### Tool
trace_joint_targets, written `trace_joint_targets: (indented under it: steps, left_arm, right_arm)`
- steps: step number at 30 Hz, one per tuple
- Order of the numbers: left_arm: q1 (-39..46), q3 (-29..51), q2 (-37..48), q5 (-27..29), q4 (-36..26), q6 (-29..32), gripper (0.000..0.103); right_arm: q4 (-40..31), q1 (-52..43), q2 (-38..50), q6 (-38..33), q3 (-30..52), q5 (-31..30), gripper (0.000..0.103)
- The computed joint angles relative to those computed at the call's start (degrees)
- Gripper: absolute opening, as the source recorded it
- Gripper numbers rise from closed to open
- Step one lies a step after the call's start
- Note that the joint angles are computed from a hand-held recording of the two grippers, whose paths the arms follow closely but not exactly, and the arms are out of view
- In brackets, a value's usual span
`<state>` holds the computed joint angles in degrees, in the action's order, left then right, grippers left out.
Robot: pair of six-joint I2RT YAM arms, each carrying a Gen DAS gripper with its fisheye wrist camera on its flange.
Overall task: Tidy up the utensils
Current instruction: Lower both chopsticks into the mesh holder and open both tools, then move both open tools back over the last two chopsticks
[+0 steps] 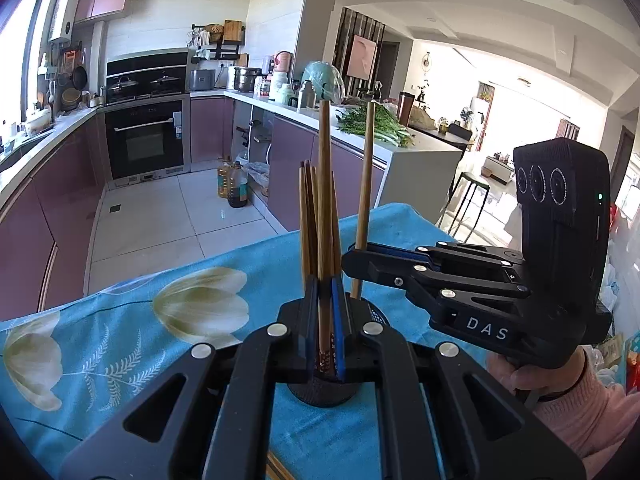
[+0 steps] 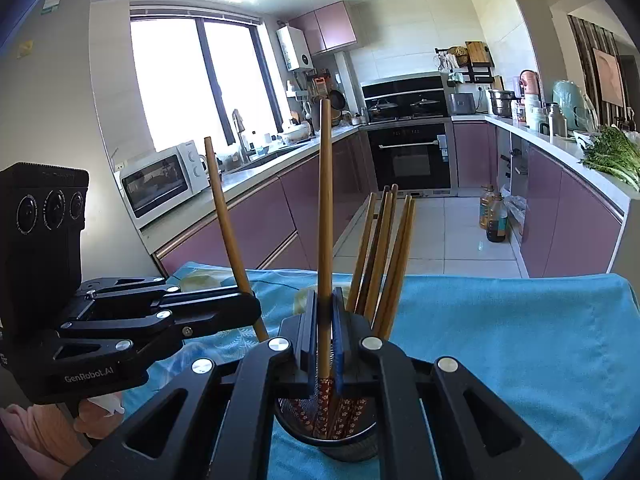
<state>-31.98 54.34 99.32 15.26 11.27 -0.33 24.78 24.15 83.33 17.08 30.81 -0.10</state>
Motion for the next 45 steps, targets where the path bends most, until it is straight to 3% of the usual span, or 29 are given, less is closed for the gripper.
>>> trace_joint_targets:
  steps: [30,36,41,45]
  left_arm:
    - [-0.5,4.6,6.9,-1.8,-2.1,-0.4,0.008]
    - [0.3,1.7,6.0,-1.1,0.6,-0.5,0.017]
    - [1.5,-6.0,1.4,-2.6,7.1,-0.8,0.028]
    - [3.8,-14.2,-3.5,-3.9,13.3,-0.5,0.034]
  right_arm:
    - [0.2,0.2,4.4,3.8,1.0,0.6,0.008]
    - [0.3,1.3,3.2,3.9,-0.1,0.9,0.009]
    - [1.5,2.9,0.0,3.1,-2.8,0.6,0.022]
    - [0.7,6.5,-3.4,0.8,-4.5,0.5,0.041]
